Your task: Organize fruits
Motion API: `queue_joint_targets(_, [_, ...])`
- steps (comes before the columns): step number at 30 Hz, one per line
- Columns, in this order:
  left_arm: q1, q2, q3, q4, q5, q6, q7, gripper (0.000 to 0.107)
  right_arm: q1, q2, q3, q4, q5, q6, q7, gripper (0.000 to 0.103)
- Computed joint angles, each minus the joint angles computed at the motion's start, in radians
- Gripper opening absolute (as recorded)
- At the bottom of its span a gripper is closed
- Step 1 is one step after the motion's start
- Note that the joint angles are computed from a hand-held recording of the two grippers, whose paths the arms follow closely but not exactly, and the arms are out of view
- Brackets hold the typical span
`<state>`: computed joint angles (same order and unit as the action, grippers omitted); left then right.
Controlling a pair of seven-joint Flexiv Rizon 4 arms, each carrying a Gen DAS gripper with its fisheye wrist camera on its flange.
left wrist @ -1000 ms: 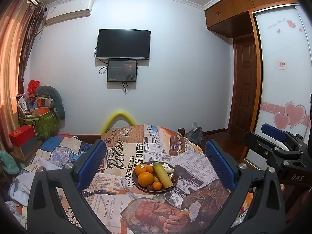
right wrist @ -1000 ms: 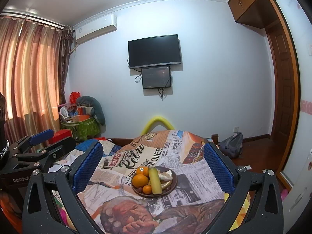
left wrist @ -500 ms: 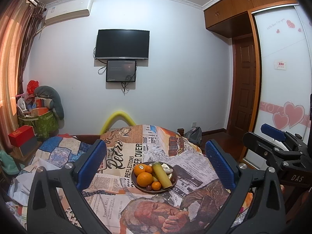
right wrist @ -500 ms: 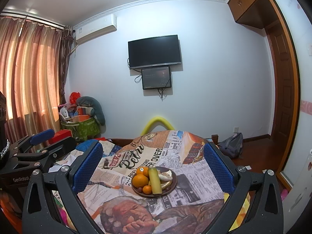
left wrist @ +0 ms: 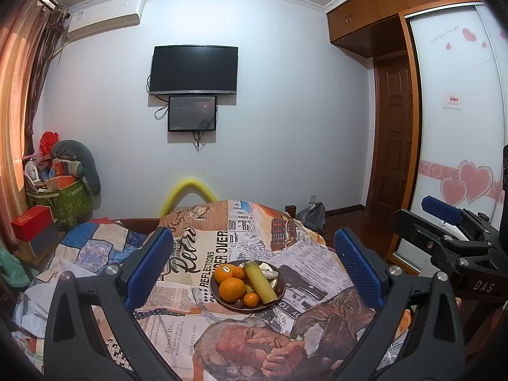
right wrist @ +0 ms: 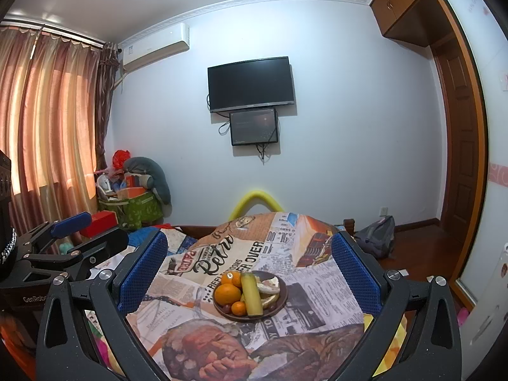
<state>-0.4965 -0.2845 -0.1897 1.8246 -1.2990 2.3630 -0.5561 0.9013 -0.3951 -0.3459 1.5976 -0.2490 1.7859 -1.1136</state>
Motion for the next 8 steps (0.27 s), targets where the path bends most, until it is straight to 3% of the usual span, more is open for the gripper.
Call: queue_joint_targets(8, [0.002,-0.002,-0.001,-0.008,-0.007,-0.013,0.011,0.103,-0.030,-0.006,0.030,-0.012,-0.016,-0.012,0.008,0.103])
